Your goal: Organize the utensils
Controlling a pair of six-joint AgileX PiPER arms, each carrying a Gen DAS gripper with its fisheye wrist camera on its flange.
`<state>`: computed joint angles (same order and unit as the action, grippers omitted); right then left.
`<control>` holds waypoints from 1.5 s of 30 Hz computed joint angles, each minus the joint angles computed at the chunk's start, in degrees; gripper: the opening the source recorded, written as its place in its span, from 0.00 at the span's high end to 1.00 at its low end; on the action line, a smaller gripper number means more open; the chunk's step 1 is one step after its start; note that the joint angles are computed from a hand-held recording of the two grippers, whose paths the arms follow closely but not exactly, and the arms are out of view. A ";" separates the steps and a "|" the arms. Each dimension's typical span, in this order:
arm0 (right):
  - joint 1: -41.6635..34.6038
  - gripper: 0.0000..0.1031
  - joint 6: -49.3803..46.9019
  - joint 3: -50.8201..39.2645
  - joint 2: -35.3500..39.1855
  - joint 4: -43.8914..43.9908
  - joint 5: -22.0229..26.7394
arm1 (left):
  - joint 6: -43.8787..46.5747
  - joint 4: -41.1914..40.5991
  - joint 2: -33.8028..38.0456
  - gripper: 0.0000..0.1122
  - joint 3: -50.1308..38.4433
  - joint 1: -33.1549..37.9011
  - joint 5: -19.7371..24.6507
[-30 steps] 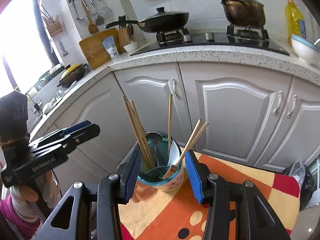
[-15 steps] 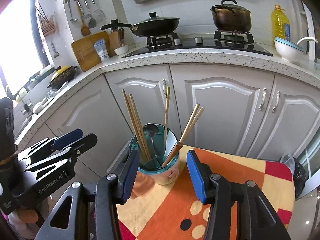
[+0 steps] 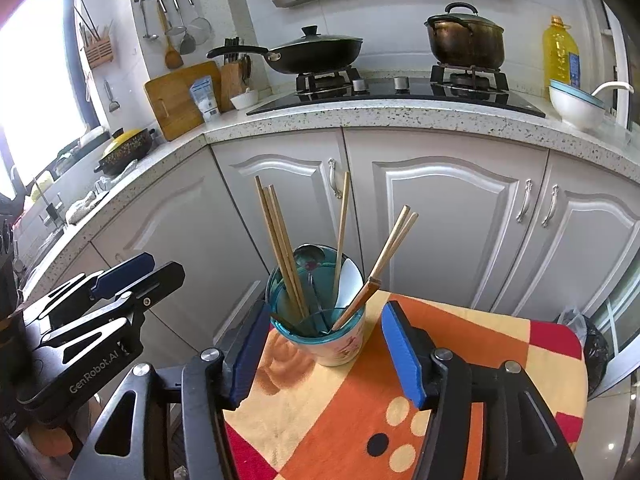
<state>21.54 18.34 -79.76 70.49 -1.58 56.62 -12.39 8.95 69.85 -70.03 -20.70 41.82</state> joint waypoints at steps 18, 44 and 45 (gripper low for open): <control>1.33 0.44 1.19 -0.15 0.25 -1.21 0.86 | -1.64 1.50 -0.34 0.65 -0.14 -0.36 0.41; 0.31 0.43 -0.81 1.22 0.46 0.43 0.73 | -1.22 1.45 0.41 0.65 0.00 -0.55 -0.06; 0.33 0.43 -0.87 1.24 0.53 0.51 0.78 | -1.57 1.78 0.49 0.65 0.00 -0.74 -0.03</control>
